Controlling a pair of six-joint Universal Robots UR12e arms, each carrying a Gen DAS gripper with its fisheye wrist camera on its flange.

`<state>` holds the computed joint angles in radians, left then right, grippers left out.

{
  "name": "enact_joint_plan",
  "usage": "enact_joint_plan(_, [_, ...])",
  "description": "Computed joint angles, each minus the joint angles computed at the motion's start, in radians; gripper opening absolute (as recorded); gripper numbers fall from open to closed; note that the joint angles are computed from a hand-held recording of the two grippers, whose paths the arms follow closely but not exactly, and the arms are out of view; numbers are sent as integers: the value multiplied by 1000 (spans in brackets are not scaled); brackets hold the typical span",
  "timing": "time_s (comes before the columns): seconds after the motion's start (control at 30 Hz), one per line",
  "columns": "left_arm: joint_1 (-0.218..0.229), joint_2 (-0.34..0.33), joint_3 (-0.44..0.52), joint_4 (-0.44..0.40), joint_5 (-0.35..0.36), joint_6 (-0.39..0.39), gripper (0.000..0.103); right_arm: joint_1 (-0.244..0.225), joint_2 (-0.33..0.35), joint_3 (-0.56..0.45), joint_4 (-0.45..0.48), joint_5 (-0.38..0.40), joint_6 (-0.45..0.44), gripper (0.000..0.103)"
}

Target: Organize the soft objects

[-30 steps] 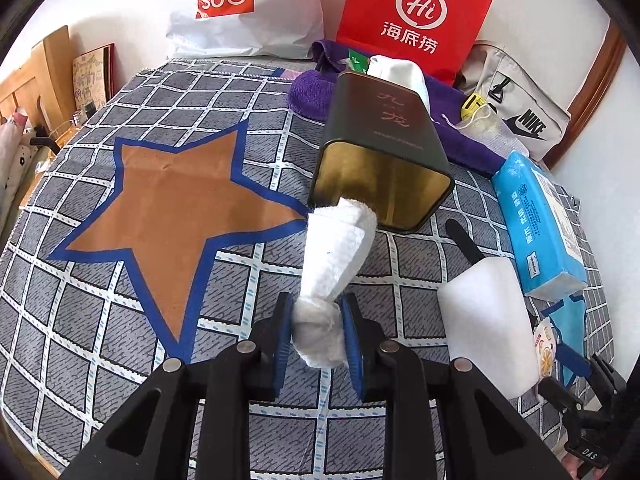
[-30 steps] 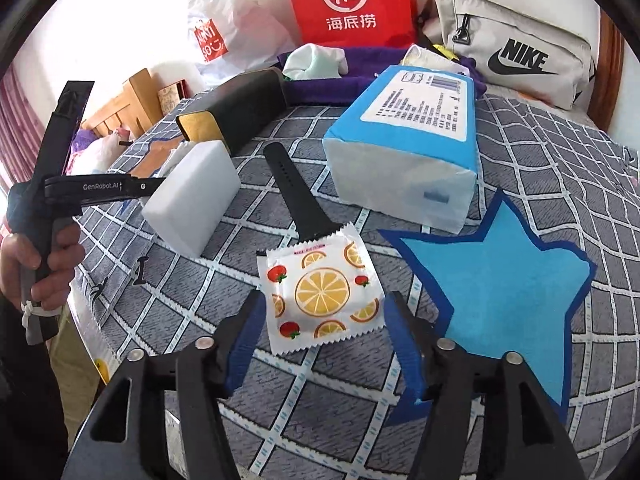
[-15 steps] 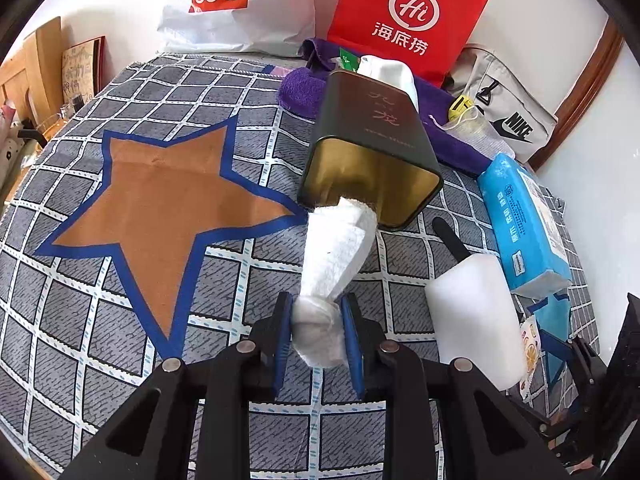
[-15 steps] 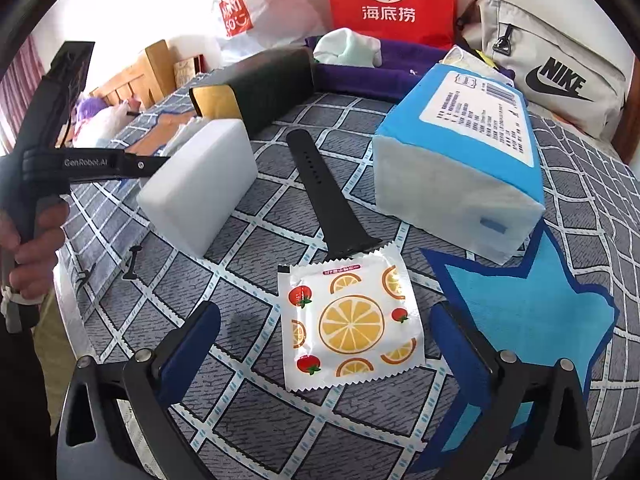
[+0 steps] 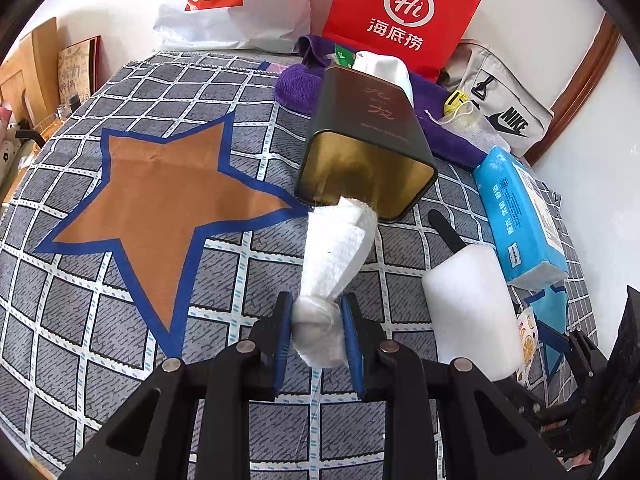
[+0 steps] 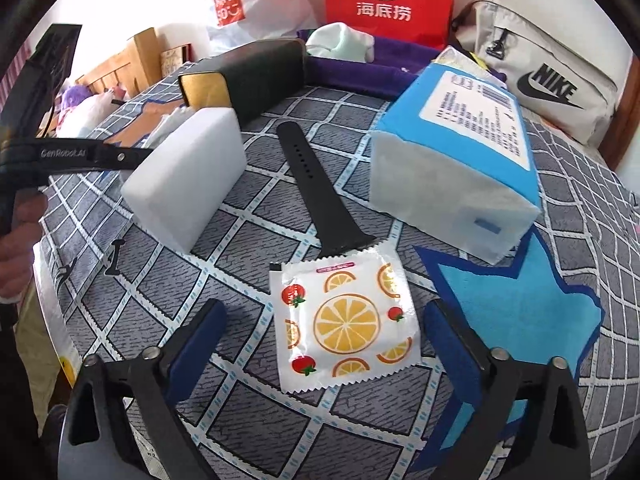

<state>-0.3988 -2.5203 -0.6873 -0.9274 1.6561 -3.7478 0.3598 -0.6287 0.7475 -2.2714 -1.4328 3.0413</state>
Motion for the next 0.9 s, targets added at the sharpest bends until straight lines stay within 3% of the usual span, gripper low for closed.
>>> enact_joint_plan(0.13, [-2, -4, 17, -34, 1, -5, 24, -8, -13, 24, -27, -8, 25, 69])
enact_joint_plan(0.27, [-5, -9, 39, -74, -1, -21, 24, -21, -27, 52, -53, 2, 47, 40])
enact_joint_plan(0.47, [-10, 0, 45, -86, 19, -26, 24, -42, -23, 23, 11, 48, 110, 6])
enact_joint_plan(0.9, [-10, 3, 87, -84, 50, -19, 24, -49, -59, 56, -43, 79, 138, 6])
